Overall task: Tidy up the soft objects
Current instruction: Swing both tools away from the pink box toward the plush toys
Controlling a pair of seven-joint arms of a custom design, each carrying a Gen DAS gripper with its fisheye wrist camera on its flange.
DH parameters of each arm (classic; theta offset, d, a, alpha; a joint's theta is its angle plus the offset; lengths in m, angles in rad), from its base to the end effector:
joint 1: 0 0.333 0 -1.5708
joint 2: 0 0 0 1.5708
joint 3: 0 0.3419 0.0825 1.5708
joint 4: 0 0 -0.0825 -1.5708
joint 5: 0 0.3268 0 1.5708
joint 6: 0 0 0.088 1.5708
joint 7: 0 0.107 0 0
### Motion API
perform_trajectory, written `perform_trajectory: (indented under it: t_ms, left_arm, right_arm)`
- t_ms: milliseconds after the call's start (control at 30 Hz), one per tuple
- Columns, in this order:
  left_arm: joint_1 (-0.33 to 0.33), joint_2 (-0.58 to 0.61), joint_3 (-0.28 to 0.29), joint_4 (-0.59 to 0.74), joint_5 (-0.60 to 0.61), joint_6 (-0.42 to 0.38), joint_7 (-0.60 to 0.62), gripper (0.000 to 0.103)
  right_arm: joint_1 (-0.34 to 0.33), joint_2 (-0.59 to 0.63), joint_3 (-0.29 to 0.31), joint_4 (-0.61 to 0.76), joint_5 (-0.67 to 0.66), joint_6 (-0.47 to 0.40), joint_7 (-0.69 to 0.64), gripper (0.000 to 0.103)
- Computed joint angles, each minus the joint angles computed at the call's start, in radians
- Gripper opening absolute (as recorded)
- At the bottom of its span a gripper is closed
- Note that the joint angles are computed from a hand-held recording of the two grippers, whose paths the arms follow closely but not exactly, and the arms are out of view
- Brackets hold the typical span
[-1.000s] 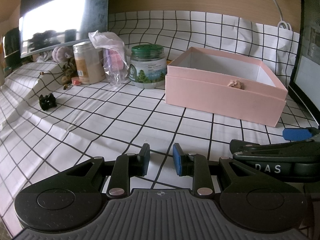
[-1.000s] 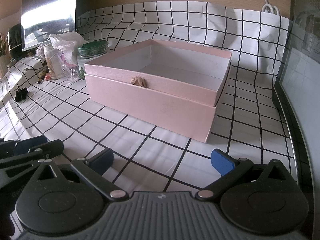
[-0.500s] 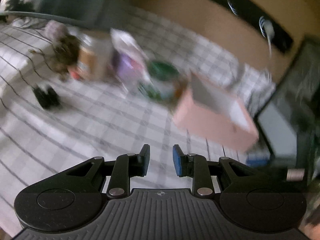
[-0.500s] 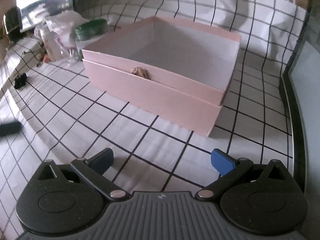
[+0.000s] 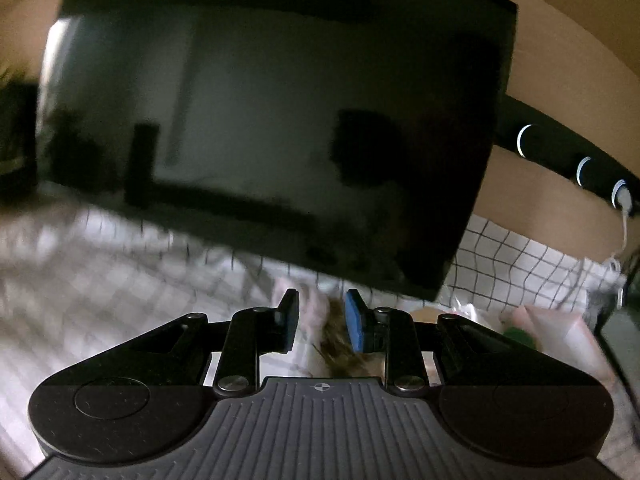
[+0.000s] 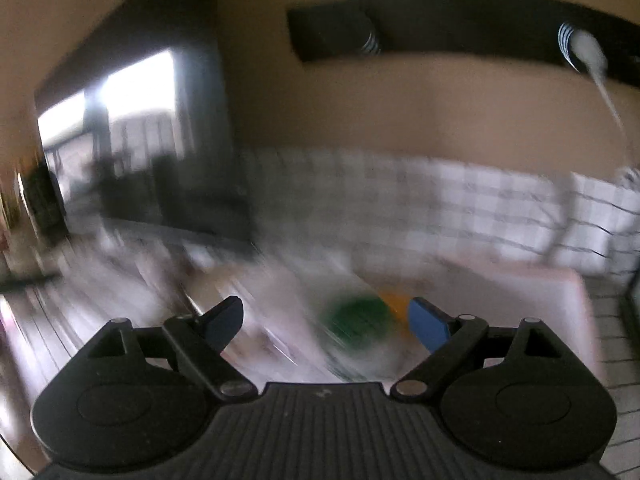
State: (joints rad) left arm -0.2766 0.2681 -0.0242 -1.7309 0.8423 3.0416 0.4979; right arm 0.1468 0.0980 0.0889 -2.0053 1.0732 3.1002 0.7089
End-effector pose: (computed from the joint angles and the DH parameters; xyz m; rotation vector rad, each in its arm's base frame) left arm 0.5832 -0.2388 0.5793 -1.6131 1.6432 -1.1536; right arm 0.5567 0.0561 0.5481 -1.5752 1.5137 -0.6091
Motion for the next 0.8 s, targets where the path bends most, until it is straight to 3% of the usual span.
perform_trajectory:
  t_ms: [67, 133, 233, 300, 333, 400, 500, 567, 633, 733, 800]
  left_arm:
    - [0.131, 0.018, -0.145, 0.031, -0.188, 0.003, 0.294, 0.028]
    - [0.213, 0.042, -0.255, 0.072, -0.326, -0.031, 0.501, 0.028]
    - [0.287, 0.083, -0.383, 0.121, -0.493, -0.080, 0.705, 0.028]
    - [0.288, 0.103, -0.413, 0.128, -0.563, -0.122, 0.754, 0.028]
    - [0.255, 0.108, -0.386, 0.130, -0.565, -0.146, 0.735, 0.028]
    - [0.175, 0.130, -0.312, 0.149, -0.562, -0.189, 0.664, 0.028]
    - [0.146, 0.177, -0.289, 0.183, -0.644, -0.214, 0.662, 0.028]
    - [0.066, 0.194, -0.184, 0.213, -0.587, -0.206, 0.587, 0.028]
    - [0.013, 0.232, -0.104, 0.265, -0.530, -0.191, 0.517, 0.028]
    - [0.017, 0.307, -0.092, 0.393, -0.539, -0.245, 0.478, 0.028]
    - [0.026, 0.384, -0.103, 0.512, -0.552, -0.287, 0.490, 0.028]
  right_arm:
    - [0.056, 0.017, -0.032, 0.040, -0.163, 0.036, 0.221, 0.091]
    - [0.082, 0.029, -0.048, 0.093, -0.267, 0.039, 0.386, 0.091]
    - [0.058, 0.025, -0.008, 0.137, -0.291, 0.045, 0.403, 0.091]
    - [0.055, 0.022, 0.003, 0.124, -0.352, 0.084, 0.368, 0.091]
    - [0.040, 0.023, 0.015, 0.117, -0.363, 0.087, 0.335, 0.091]
    - [-0.034, 0.012, 0.077, 0.106, -0.266, 0.023, 0.153, 0.091]
    - [-0.039, 0.008, 0.035, 0.091, -0.277, -0.127, 0.053, 0.091]
    - [-0.016, 0.012, 0.011, 0.070, -0.322, -0.143, 0.044, 0.091]
    - [-0.027, 0.036, 0.001, 0.091, -0.299, -0.222, 0.009, 0.091]
    - [-0.071, 0.080, -0.007, 0.163, -0.187, -0.432, -0.022, 0.091]
    - [-0.068, 0.090, -0.011, 0.173, -0.158, -0.466, -0.020, 0.091]
